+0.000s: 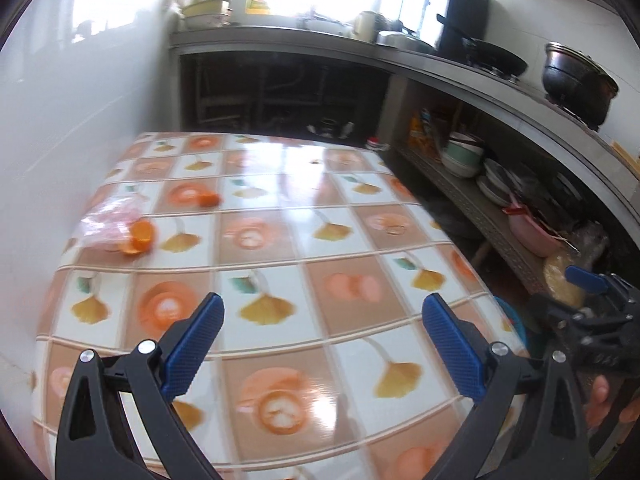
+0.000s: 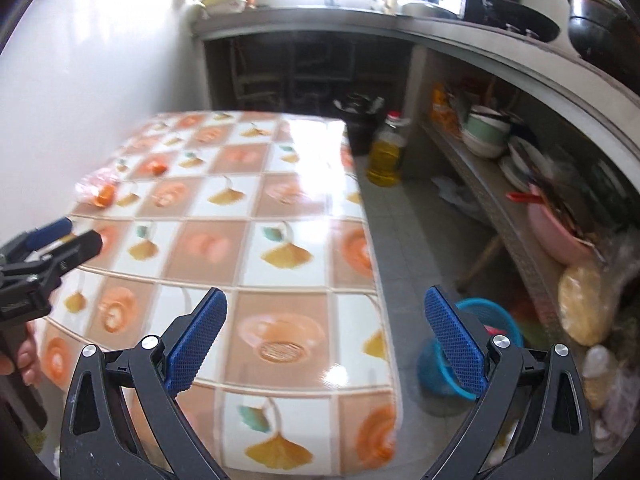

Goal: Collect trash
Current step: 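Move both tools back over the table toward the clear plastic bag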

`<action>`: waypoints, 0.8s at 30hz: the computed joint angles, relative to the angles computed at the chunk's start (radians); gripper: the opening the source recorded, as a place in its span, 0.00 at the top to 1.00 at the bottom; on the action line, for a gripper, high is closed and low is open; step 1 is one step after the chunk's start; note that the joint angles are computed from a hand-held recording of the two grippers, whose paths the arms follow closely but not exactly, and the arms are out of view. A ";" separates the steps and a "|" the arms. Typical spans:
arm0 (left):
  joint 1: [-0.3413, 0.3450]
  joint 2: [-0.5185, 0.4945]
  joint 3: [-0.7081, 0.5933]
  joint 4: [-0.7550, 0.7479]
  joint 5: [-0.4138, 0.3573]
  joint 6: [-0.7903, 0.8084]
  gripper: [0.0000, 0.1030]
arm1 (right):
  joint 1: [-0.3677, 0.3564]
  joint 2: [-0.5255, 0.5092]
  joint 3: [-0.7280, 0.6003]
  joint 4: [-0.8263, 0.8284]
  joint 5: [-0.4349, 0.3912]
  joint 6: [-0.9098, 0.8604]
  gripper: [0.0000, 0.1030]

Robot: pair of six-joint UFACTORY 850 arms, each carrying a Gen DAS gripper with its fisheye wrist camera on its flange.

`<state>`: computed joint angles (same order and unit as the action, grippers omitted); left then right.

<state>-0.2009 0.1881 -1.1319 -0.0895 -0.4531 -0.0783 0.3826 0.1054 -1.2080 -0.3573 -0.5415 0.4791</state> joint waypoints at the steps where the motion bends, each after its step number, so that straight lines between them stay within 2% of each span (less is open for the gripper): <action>1: 0.012 0.010 0.010 0.004 0.006 -0.004 0.06 | 0.002 0.000 0.003 0.020 0.025 -0.013 0.08; 7: 0.119 0.083 0.084 0.028 0.058 -0.035 0.06 | 0.019 -0.058 -0.043 0.276 0.082 -0.249 0.08; 13: 0.231 0.064 0.082 -0.074 0.069 0.026 0.06 | 0.046 -0.142 -0.122 0.452 0.071 -0.418 0.08; 17: 0.296 0.001 0.027 -0.184 0.079 0.126 0.06 | 0.055 -0.195 -0.171 0.521 0.041 -0.483 0.08; 19: 0.319 -0.052 -0.020 -0.169 0.071 0.110 0.13 | 0.056 -0.211 -0.185 0.557 0.031 -0.516 0.08; 21: 0.335 -0.107 -0.070 -0.170 0.049 0.132 0.15 | 0.058 -0.228 -0.200 0.581 0.025 -0.538 0.08; 24: 0.350 -0.206 -0.163 -0.215 -0.027 0.219 0.26 | 0.059 -0.250 -0.225 0.596 0.014 -0.546 0.09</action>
<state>0.1490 -0.0179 -1.2945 -0.3047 -0.4800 0.1406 0.4419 -0.1448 -1.4327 0.2382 -0.5279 -0.0671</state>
